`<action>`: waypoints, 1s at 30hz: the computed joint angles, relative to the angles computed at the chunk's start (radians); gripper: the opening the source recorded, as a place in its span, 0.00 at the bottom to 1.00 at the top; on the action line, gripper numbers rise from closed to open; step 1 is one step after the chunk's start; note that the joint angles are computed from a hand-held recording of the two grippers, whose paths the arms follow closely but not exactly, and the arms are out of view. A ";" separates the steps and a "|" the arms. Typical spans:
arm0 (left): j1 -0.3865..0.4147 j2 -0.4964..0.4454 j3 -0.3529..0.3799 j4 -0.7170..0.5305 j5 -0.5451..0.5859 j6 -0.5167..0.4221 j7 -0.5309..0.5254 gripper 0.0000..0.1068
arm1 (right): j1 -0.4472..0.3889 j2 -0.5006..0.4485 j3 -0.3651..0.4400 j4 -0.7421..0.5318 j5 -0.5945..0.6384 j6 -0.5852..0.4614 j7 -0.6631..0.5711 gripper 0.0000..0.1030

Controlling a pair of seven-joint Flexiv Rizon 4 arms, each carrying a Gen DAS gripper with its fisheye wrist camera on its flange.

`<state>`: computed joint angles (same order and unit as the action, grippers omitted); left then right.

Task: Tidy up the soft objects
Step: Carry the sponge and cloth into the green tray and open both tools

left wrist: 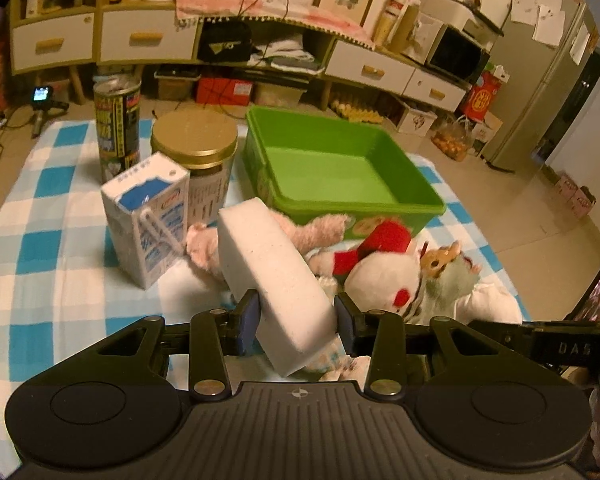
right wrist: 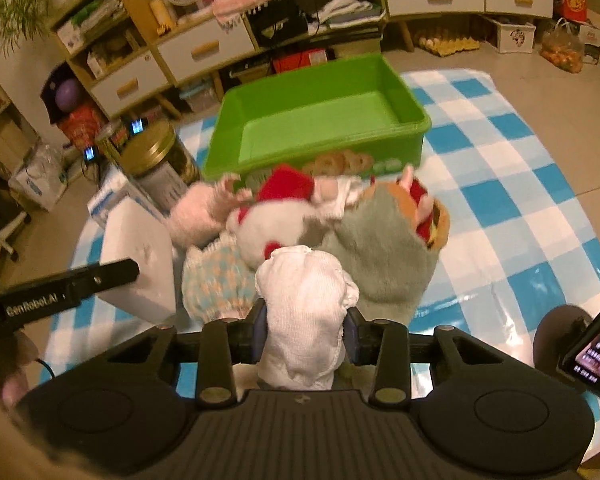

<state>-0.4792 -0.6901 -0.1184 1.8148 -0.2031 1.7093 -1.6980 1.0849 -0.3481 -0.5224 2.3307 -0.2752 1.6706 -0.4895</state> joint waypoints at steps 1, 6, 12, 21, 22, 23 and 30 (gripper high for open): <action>0.001 0.001 -0.003 -0.004 0.001 0.004 0.000 0.39 | 0.015 0.001 -0.020 0.001 0.001 0.009 0.003 0.20; 0.006 -0.008 -0.017 -0.038 0.000 0.026 0.002 0.38 | 0.062 -0.007 -0.085 -0.024 0.064 0.043 -0.008 0.20; 0.004 -0.044 -0.035 -0.106 -0.018 0.053 -0.009 0.38 | 0.078 -0.050 -0.118 -0.089 0.161 0.063 -0.010 0.20; 0.011 -0.163 -0.069 -0.268 -0.033 0.082 -0.014 0.38 | 0.131 -0.187 -0.233 -0.208 0.294 0.071 0.039 0.20; 0.027 -0.183 -0.092 -0.292 -0.021 0.090 -0.002 0.38 | 0.091 -0.193 -0.195 -0.229 0.300 0.074 0.042 0.20; 0.036 -0.198 -0.105 -0.310 -0.013 0.100 0.005 0.38 | 0.057 -0.198 -0.165 -0.244 0.301 0.077 0.042 0.20; 0.020 -0.304 -0.085 -0.463 -0.026 0.103 0.042 0.38 | -0.074 -0.308 -0.085 -0.351 0.342 0.133 0.034 0.20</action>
